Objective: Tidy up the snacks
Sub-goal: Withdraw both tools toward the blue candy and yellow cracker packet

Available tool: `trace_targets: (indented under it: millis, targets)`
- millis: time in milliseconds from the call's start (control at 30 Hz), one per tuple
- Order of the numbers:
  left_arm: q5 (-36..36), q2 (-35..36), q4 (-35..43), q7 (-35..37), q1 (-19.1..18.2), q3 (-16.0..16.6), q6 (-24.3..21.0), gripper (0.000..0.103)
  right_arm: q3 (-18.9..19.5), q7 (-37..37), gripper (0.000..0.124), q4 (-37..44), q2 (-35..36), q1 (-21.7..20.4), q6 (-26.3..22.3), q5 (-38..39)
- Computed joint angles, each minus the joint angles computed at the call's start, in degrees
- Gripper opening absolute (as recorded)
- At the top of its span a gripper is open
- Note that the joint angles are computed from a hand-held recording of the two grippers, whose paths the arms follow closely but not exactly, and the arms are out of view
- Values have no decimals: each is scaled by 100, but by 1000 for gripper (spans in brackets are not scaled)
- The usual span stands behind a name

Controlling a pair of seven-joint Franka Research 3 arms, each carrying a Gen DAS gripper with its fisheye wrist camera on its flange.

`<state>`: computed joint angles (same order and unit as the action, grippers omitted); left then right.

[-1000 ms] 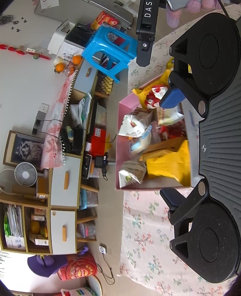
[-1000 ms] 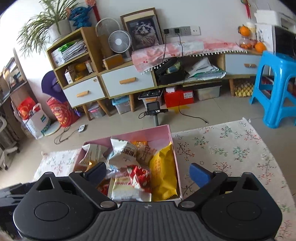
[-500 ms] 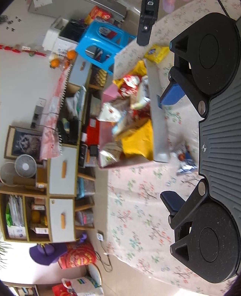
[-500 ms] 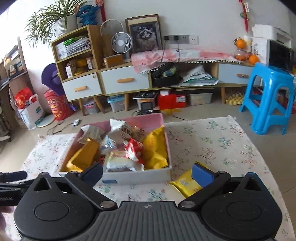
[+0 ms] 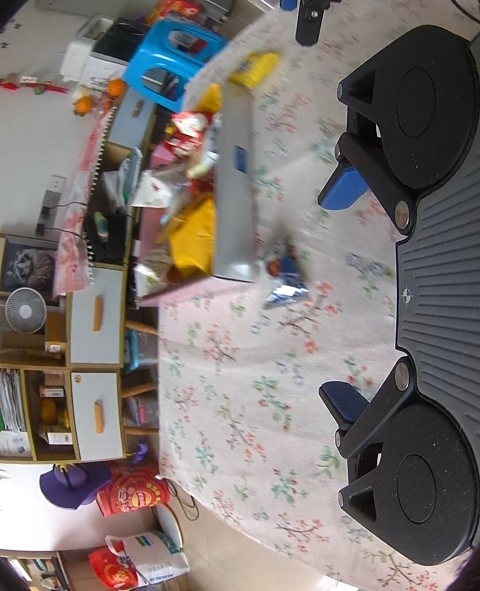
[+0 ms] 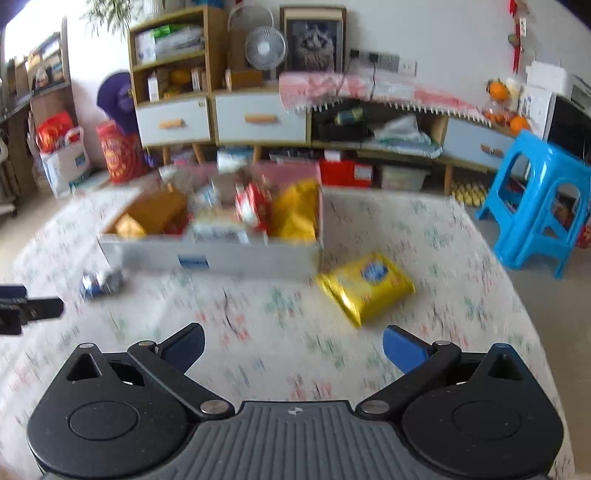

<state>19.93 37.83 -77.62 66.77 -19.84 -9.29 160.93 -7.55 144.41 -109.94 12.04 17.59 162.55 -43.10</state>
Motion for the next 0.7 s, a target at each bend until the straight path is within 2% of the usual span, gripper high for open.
trace_targets:
  millis: [100,367,500,700]
  targets:
    - [48,-59,-210,55,24,-2,131,100,-21,37,93,-273,-99,-25,-6,-51]
    - [93,147,-33,128,-50,37,26,100,-36,663,93,-611,-184,-190,-59,-633]
    - [276,276,94,44,-191,208,174,100,-95,942,93,-561,-65,-273,143,-711]
    - [589,530,403,-190,-398,484,384,101,-369,1404,93,-194,293,-149,342,-1109]
